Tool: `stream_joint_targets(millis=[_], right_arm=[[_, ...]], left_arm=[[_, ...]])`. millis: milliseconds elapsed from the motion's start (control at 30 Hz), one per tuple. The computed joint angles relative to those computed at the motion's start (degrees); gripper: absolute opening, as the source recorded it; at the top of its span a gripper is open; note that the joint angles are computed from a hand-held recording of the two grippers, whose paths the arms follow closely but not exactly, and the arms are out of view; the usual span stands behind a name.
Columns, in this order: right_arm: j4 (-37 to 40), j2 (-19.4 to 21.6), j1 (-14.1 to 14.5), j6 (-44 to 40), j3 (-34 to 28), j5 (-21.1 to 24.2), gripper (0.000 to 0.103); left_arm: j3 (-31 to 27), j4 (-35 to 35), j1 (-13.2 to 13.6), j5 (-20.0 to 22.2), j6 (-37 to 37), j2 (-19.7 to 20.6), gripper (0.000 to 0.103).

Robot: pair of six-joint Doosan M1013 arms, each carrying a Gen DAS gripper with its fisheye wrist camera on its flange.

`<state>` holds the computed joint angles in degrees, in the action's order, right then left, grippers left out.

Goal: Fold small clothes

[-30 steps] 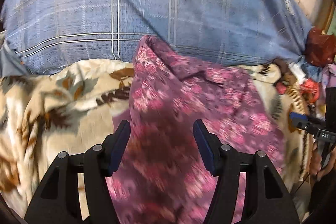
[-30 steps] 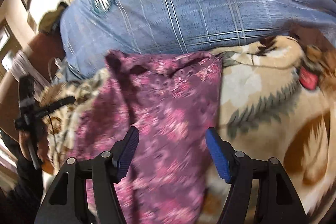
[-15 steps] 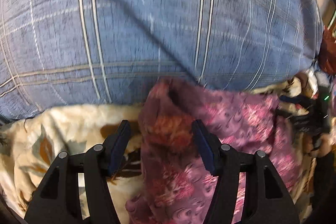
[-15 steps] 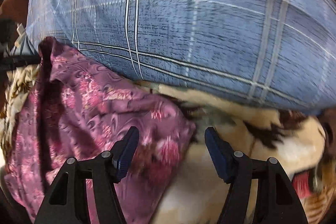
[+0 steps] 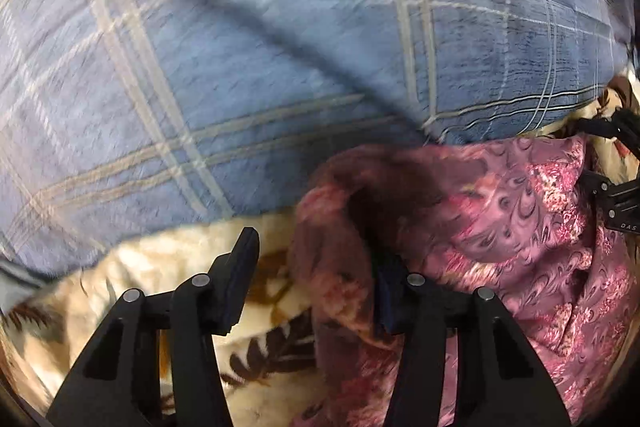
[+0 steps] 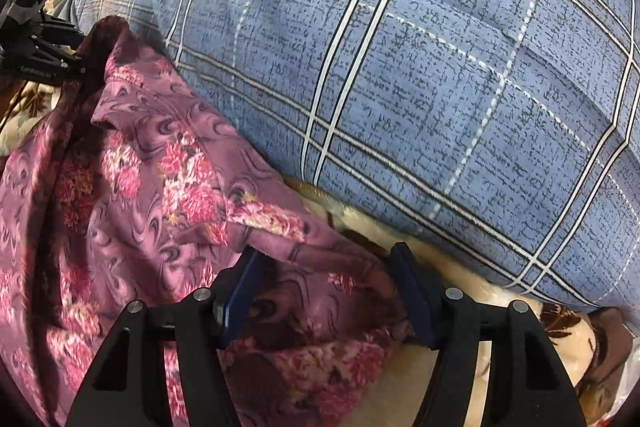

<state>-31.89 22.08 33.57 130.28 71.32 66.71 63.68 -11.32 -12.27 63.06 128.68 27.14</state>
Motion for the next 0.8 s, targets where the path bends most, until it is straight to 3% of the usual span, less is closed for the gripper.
stream_joint_targets(millis=[67,133,167,200,233,267,400,500,667,800], right_arm=[[-0.8,-0.1,-0.2,1.7,-0.1,-0.2,0.064],[0.2,0.0,-0.9,3.2,-0.3,-1.6,0.06],[2.0,-0.2,-1.4,3.2,-0.2,-2.3,0.043],[3.2,-0.2,-1.9,3.9,-0.4,-1.9,0.013],[3.9,-0.6,-2.2,5.0,-0.1,-2.5,0.007],[5.2,-2.0,-2.8,6.9,1.3,-5.6,0.008],[9.0,-6.5,-4.2,13.7,5.1,-13.0,0.007],[11.4,-9.6,-3.6,15.9,7.1,-18.1,0.006],[7.4,-14.3,2.9,22.6,9.3,-21.1,0.006],[0.6,-17.8,11.2,30.8,11.8,-18.4,0.006]], left_arm=[[0.2,2.0,-1.2,-1.2,0.9,-0.2,0.05],[2.4,6.4,-2.8,-6.5,2.5,-1.1,0.05],[4.1,10.5,-3.8,-10.3,2.6,-1.5,0.046],[5.1,12.9,-4.3,-12.4,1.6,-1.9,0.037],[5.8,12.5,-4.0,-13.9,0.9,-2.3,0.03],[5.5,9.2,-3.3,-13.2,1.5,-2.6,0.003],[2.3,-10.1,2.2,-5.4,6.7,-2.7,0.004],[0.8,-17.7,5.8,1.0,6.4,-3.7,0.004],[6.3,-28.9,12.6,8.9,11.8,-10.8,0.004],[11.7,-32.0,16.0,12.6,15.7,-16.7,0.004]])
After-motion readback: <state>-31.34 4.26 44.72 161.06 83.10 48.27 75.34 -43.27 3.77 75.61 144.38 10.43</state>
